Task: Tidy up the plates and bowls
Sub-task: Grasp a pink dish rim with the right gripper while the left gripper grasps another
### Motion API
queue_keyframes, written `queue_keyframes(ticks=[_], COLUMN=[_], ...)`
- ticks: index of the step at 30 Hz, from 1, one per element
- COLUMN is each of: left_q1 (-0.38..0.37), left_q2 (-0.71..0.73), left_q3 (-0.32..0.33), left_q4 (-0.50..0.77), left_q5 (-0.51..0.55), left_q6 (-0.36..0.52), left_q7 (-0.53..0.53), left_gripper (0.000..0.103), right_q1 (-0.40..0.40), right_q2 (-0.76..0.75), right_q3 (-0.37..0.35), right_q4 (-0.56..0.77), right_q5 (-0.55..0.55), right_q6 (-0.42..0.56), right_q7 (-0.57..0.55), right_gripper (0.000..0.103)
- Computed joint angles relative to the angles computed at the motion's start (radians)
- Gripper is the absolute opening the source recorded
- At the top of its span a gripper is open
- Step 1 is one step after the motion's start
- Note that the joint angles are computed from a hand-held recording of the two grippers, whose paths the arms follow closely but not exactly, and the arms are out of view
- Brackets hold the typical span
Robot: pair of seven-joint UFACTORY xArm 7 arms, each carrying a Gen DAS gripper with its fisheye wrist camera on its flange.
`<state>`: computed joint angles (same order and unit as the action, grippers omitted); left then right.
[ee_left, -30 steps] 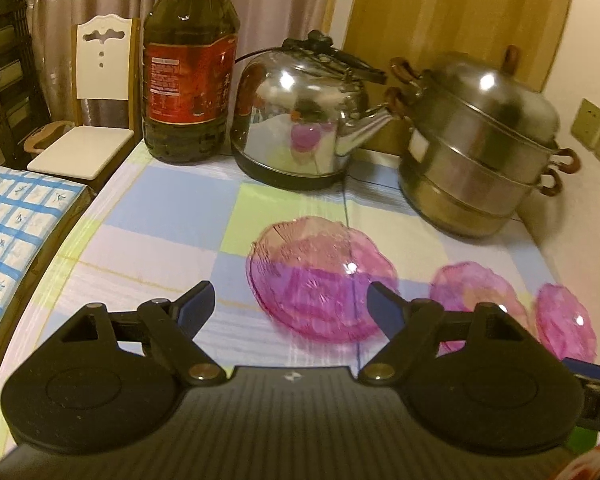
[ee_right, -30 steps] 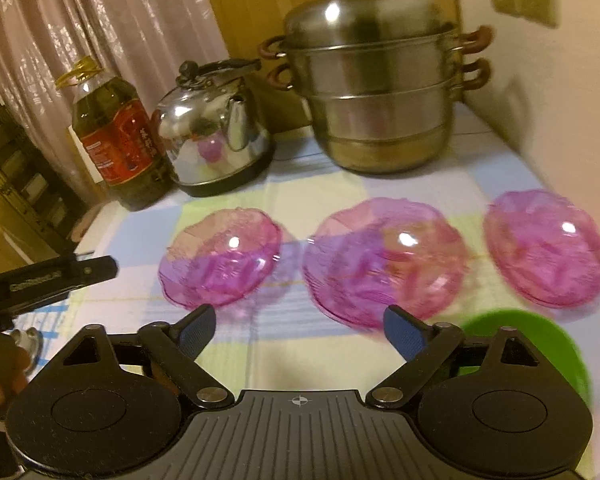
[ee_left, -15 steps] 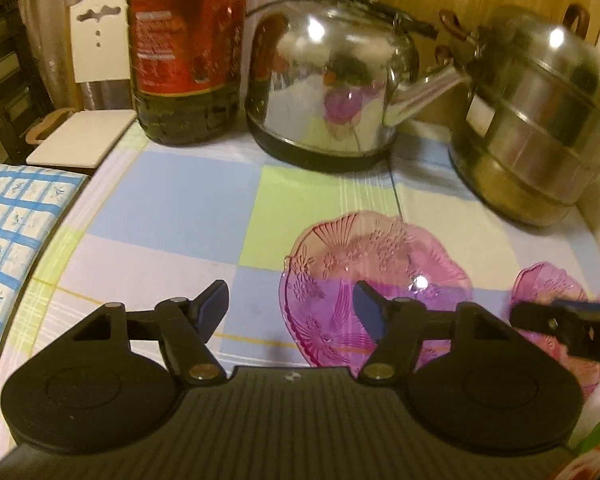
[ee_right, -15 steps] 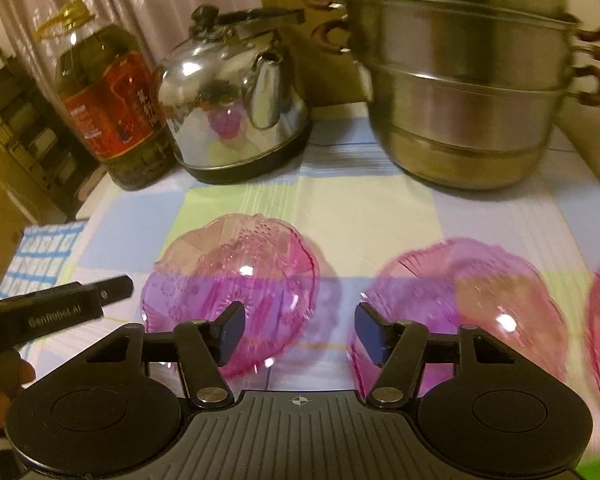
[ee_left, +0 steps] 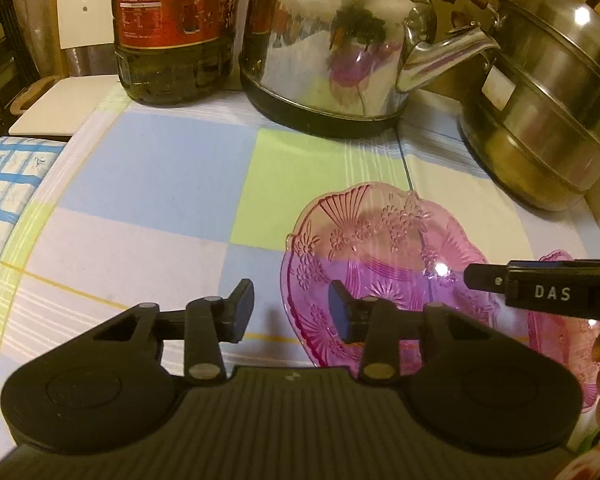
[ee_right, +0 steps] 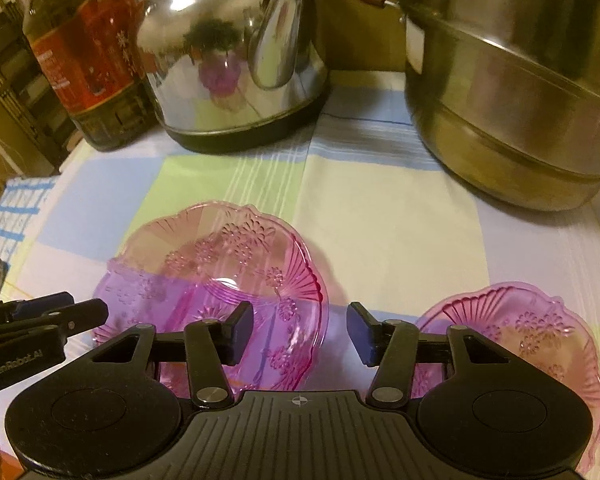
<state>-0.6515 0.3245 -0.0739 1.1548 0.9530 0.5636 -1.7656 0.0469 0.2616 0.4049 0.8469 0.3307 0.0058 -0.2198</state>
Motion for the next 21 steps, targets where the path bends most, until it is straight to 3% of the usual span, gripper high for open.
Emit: queue_keyframes(ticks=[6,13,21], left_q1=[0.015,0.019,0.011], left_q2=[0.008,0.003,0.004], left_q3=[0.006,0.036,0.038], left_q4=[-0.008,-0.043,-0.039], left_q5=[-0.024,-0.035,-0.041], left_q6=[-0.051,-0.153,-0.128], left_q7=[0.012,-0.040,-0.032], left_gripper=[0.026,0.015,0.008], right_q1=[0.053,0.055,0.095], right_q2=[0.027,0.037,0.035], right_q3=[-0.059,-0.065,-0.115], right_q4=[0.025,0.028,0.024], right_q5=[-0.049,-0.061,-0.100], right_q6=[0.030,0.039,0.037], right_q7=[0.025,0.032,0.065], right_gripper=[0.043,0.035,0.021])
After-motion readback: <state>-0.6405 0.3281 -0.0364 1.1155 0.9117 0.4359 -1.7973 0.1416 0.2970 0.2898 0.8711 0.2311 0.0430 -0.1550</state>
